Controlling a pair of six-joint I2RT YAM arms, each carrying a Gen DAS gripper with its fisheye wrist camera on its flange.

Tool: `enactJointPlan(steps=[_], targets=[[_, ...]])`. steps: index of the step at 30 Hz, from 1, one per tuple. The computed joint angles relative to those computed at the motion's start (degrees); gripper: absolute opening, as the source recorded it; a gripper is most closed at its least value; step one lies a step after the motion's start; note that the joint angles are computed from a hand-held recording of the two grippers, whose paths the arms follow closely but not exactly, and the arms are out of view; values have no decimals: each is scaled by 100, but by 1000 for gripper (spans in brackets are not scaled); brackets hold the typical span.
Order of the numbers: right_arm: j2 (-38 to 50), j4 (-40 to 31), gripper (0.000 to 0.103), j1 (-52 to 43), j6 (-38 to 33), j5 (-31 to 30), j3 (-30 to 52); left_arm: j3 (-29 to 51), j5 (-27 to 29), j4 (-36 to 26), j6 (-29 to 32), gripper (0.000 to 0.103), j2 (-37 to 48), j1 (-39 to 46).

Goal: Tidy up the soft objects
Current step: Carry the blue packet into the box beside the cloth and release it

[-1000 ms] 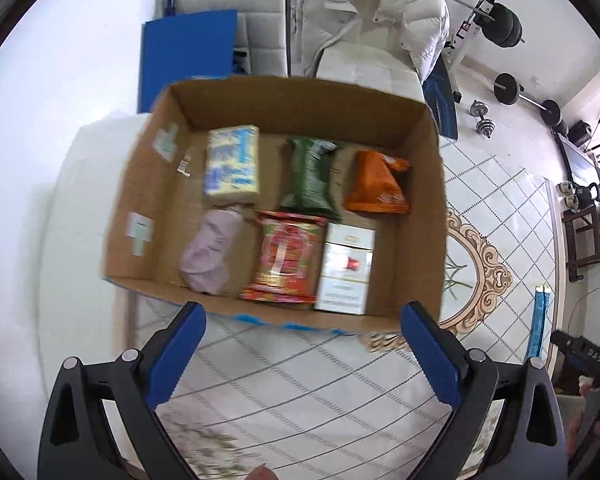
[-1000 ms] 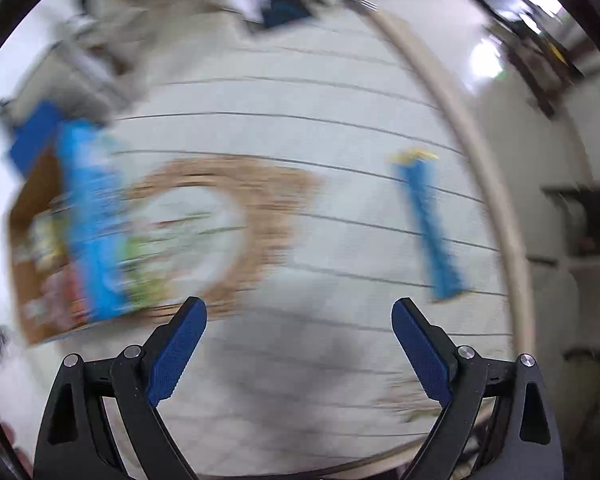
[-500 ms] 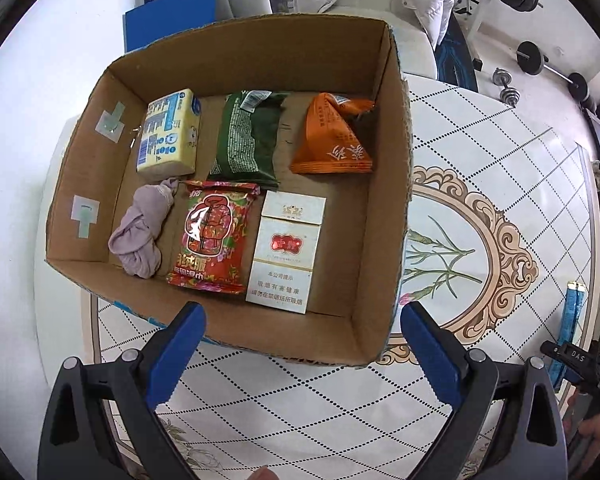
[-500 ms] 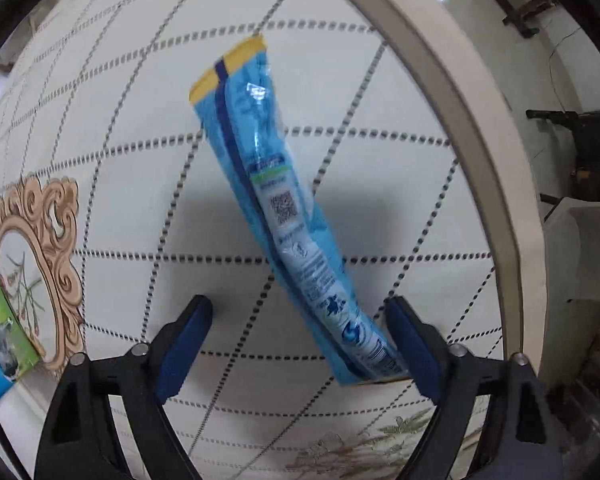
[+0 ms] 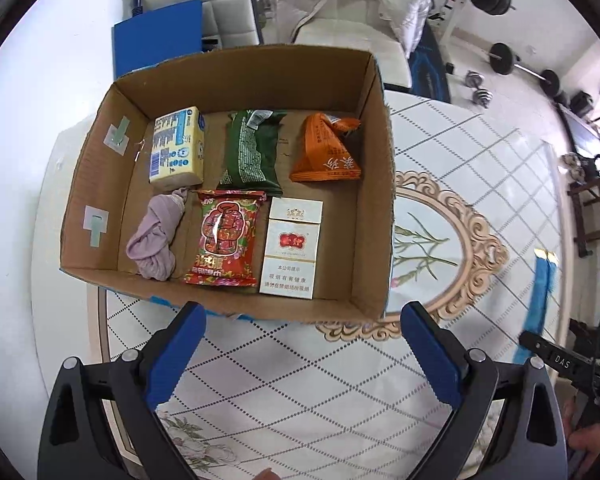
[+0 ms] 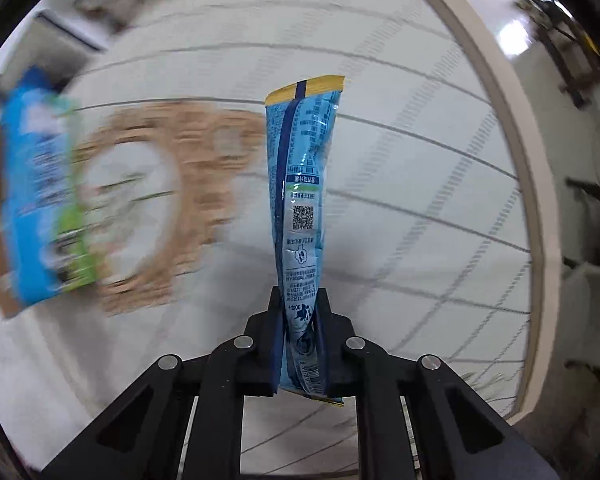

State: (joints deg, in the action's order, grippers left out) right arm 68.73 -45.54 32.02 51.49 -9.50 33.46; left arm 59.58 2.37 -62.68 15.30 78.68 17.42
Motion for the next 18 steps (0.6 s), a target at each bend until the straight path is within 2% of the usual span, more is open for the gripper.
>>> enactJointPlan(steps=[4,8,9,13,18], targets=[[160,-395,14,950,511,215,1351,659,215,-480,790,100,78,597],[900,-673,14,1723,742,393,3026,1576,450,-916,1626,100,498,1327],[1102,-767,14,1701,621,303,3422,1782,489,-965,1793,100,620,1483],[2408,-789,14,2057,682,114,5077,2777,578,-1067,2329,100,1323,2108],[4268,-748,14,2271,780,-207,7025,3865,516,-1018,2611,100,2436,2698]])
